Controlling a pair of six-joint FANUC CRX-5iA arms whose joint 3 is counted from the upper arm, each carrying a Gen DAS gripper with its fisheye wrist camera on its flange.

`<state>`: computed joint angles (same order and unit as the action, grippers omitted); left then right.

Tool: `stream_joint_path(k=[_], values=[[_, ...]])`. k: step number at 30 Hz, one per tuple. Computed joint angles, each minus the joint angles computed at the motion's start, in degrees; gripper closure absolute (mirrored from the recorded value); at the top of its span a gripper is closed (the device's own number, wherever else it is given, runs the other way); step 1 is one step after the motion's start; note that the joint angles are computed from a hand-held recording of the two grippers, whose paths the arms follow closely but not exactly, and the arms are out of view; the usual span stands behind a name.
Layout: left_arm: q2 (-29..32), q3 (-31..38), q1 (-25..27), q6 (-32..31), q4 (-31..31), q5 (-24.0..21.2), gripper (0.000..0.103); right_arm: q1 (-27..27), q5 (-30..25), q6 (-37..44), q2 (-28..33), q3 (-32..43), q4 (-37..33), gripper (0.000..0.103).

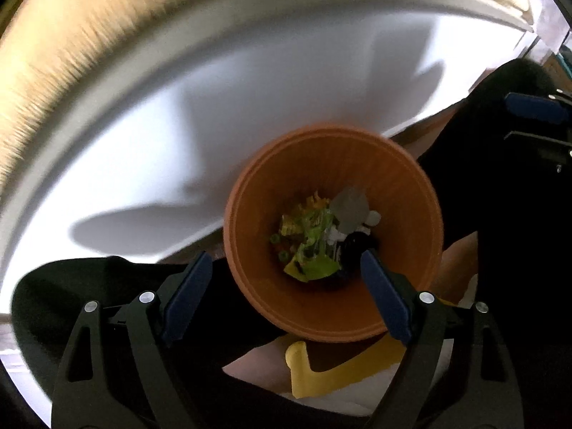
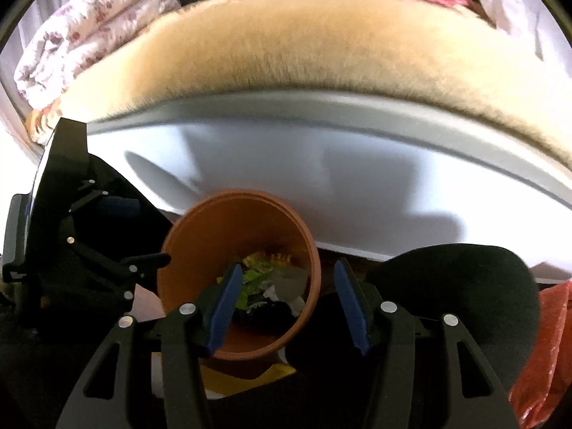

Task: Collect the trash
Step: 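Move the right tool to the white foam tube and grasp it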

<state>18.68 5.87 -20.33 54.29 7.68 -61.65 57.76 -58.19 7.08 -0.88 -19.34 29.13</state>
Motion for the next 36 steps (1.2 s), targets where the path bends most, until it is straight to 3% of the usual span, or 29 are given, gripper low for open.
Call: stream_joint_path(k=[5,9,14,17,21,24,27,31,36], values=[[-2.88,0.45,1.42,-1.65,4.46,-0.52,0.02,1.81,0.83,-2.32,-4.8,-1.25,5.82,0.049],[-4.39,2.6,2.53,-2.87,9.03,-0.4,0.02,0.2,2.95,-1.3,-6.86,-0.56,10.98,0.045],[-2.99,7.49,3.59,-2.89,14.97,2.49,0.012,-7.06,3.54,7.82,-3.72,5.1,14.39,0.043],[0.69,13.41,3.31,0.86,14.72,3.45,0.012,-13.32,5.21,15.22,-0.18,10.01,14.16,0.043],[7.87,23.81,2.41,7.03,12.63,4.04,0.012,-22.48,9.99,22.16,6.48,19.15,8.4,0.042],[13.2,31.3,1.72,10.0,10.33,3.99,0.012,-28.07,14.48,23.58,10.63,26.3,-0.74,0.042],[20.44,42.95,1.15,13.66,6.94,1.56,0.012,-34.67,16.35,23.38,17.86,38.33,-15.44,0.042],[28.37,54.99,1.6,17.01,7.0,-3.35,0.012,-40.37,10.3,17.71,28.98,55.19,-26.74,0.042],[31.48,58.61,1.88,17.79,7.11,-5.22,0.012,-42.88,-2.68,10.08,41.06,73.5,-27.72,0.042]])
